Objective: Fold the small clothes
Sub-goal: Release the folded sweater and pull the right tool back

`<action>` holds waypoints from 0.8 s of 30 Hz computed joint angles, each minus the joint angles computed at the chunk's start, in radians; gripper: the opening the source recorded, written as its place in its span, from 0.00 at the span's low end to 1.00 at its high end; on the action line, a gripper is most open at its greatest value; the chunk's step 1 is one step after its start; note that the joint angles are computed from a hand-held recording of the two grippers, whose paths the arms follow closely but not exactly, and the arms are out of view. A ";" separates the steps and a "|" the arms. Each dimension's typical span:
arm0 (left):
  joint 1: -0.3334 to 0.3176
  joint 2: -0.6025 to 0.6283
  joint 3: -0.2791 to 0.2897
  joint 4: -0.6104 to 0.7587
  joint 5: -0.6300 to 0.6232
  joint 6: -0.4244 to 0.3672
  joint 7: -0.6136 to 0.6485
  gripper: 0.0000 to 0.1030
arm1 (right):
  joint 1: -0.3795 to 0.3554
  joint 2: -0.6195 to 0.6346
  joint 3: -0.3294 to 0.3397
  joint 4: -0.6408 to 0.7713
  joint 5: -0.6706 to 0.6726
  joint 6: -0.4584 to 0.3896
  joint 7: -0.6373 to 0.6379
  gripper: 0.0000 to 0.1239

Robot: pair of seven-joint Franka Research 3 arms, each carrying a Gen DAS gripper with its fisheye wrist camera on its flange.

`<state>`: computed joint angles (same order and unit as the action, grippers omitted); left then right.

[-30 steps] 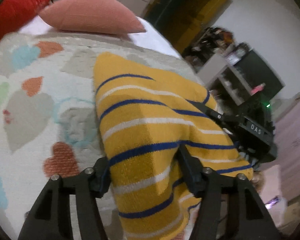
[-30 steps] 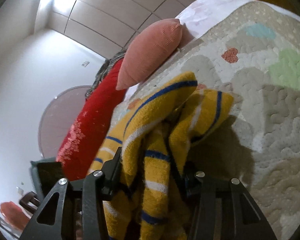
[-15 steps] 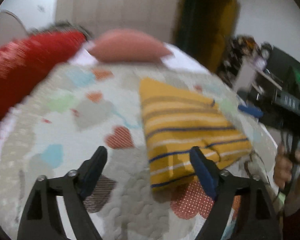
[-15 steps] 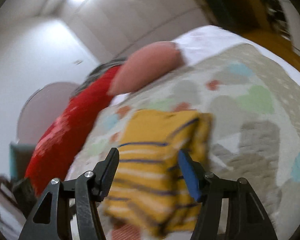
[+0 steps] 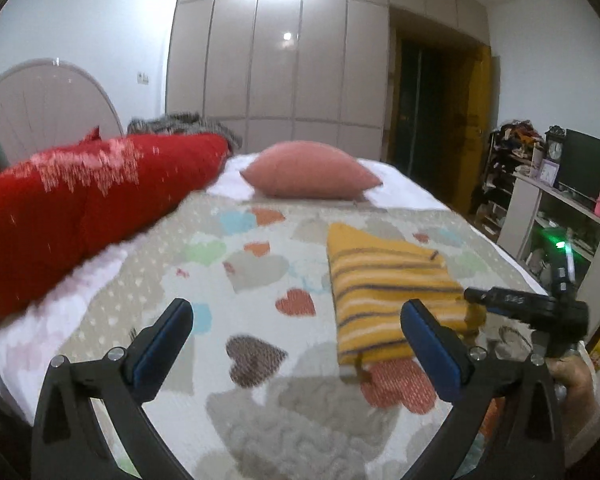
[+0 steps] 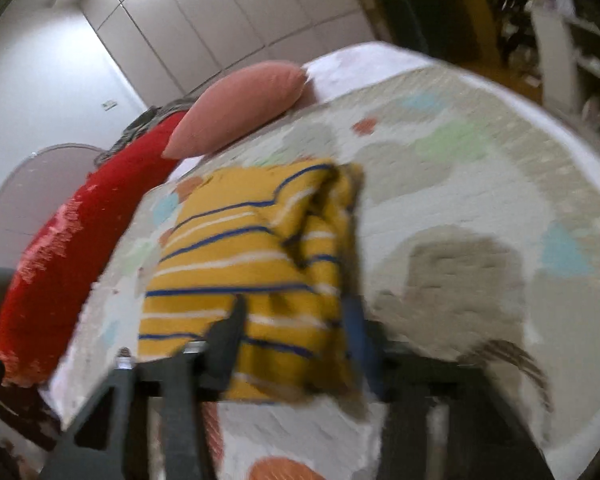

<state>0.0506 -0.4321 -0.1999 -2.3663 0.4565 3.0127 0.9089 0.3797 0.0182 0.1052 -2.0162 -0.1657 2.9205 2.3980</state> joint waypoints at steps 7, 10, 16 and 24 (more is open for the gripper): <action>-0.086 0.030 0.018 0.008 -0.062 -0.142 0.044 1.00 | -0.093 -0.159 0.092 -0.181 -0.186 0.062 0.203 0.53; -0.138 0.052 0.043 0.018 -0.113 -0.214 0.099 1.00 | -0.136 -0.181 0.147 -0.204 -0.243 0.066 0.271 0.53; -0.175 0.064 0.062 0.009 -0.181 -0.260 0.160 1.00 | -0.141 -0.151 0.189 -0.154 -0.342 -0.019 0.312 0.53; -0.191 0.074 0.082 0.005 -0.262 -0.294 0.224 1.00 | -0.086 -0.123 0.151 -0.106 -0.476 -0.042 0.398 0.53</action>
<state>-0.1399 -0.3576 -0.1184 -2.3611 0.1946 2.7187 1.1330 0.2938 -0.1046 0.2564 -2.1221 -0.6416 2.8788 2.7958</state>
